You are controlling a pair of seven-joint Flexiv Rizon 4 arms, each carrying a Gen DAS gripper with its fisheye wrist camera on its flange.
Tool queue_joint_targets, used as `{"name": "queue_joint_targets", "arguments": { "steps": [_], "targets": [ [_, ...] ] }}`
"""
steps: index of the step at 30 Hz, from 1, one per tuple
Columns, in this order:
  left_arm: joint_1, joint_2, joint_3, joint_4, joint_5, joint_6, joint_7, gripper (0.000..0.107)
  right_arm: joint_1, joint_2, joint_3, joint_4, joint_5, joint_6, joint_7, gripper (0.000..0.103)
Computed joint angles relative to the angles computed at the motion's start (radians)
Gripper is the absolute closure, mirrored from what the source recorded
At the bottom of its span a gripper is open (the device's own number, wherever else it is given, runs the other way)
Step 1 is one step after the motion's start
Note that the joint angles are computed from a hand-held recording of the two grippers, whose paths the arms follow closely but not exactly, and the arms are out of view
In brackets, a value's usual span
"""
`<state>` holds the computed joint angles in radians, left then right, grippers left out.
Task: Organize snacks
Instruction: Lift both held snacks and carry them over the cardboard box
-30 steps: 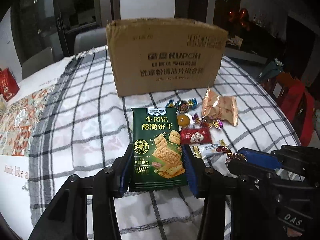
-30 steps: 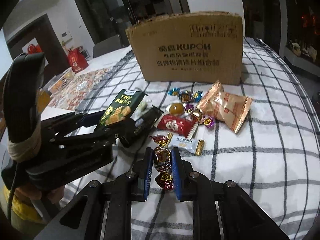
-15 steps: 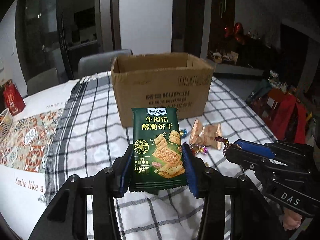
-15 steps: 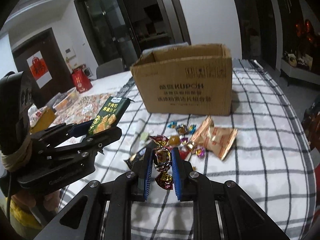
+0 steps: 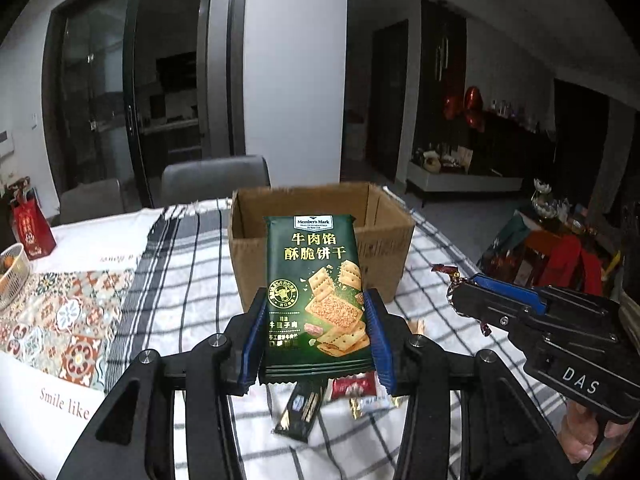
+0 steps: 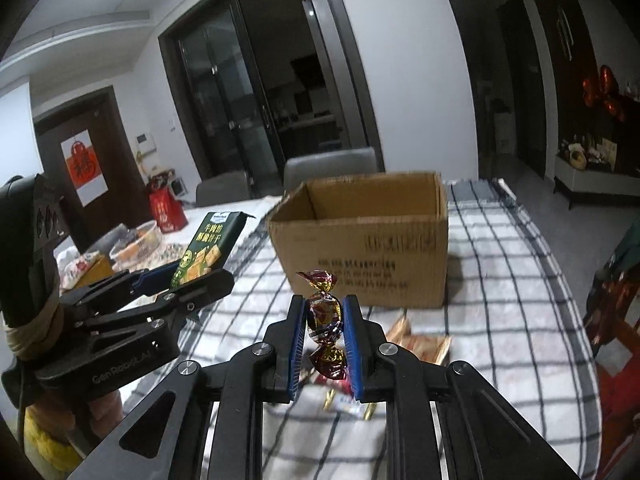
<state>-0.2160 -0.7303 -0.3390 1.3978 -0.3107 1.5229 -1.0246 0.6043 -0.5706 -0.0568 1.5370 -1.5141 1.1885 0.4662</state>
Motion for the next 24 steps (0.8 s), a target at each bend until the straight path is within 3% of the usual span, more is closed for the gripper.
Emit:
{"name": "queue_joint_targets", "arguments": {
  "steps": [10, 24],
  "targets": [
    [-0.030, -0.041, 0.017, -0.124, -0.002, -0.026, 0.005, 0.062, -0.013, 0.008, -0.011, -0.045, -0.047, -0.019, 0.004, 0.083],
    [-0.106, -0.171, 0.120, -0.402, 0.004, -0.151, -0.042, 0.062, -0.036, -0.037, -0.042, -0.143, 0.001, 0.001, -0.100, 0.083]
  ]
}}
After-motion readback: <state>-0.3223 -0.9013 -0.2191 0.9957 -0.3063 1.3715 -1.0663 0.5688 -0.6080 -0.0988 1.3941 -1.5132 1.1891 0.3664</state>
